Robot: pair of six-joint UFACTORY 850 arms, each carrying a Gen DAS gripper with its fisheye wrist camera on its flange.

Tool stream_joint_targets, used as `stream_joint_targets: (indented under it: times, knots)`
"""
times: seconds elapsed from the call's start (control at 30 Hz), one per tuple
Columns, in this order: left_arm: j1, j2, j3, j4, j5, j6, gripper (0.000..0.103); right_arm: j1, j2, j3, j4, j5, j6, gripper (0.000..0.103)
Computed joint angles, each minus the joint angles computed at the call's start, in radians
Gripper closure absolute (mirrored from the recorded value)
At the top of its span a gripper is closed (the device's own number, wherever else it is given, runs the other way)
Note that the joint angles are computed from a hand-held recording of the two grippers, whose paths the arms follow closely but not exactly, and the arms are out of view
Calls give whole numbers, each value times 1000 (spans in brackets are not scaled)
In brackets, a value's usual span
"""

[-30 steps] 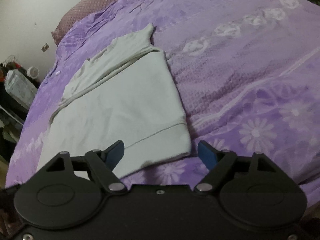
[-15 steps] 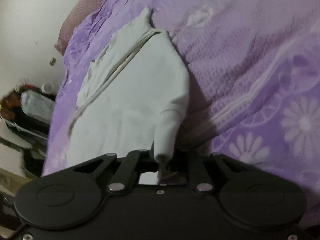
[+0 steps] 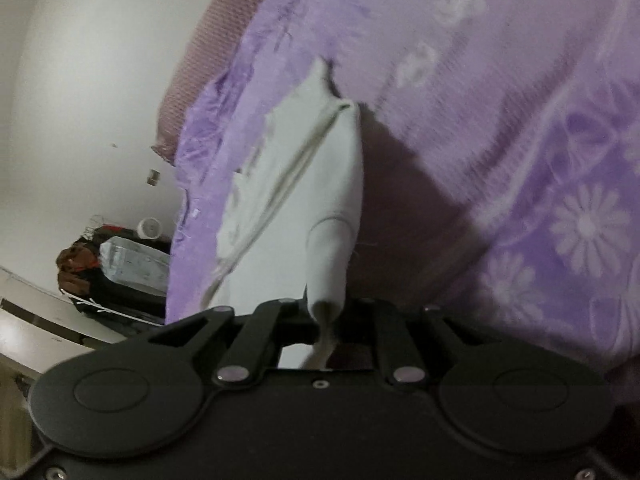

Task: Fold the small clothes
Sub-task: 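Lift the hem with both tools and fold it toward the collar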

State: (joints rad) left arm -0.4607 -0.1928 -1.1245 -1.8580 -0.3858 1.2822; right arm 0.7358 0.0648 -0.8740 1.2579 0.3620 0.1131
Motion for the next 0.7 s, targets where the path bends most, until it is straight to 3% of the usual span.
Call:
stream_joint_targets:
  times: [0.1,0.17,0.3,0.4,0.5,0.6,0.7]
  knots:
    - [-4,20,13,-86,-16,145,102,17,14,-11,-33,17,1,99]
    - [8,30,21,-92,-64,147,102,32,22,-21,-48,27,-18,99]
    - [22,62,47,-57,-71,77,102,61,39,-31,56,66,-126,99]
    - [38,79,63,-1,-79,2,102,77,59,-16,76,84,-107,99]
    - [43,114,85,36,-72,-58,102,109,82,7,78,128,-53,99]
    - [28,149,102,86,-12,-139,102,166,100,19,162,205,-93,99]
    - [0,171,117,99,49,-108,102,216,103,15,256,259,-163,99]
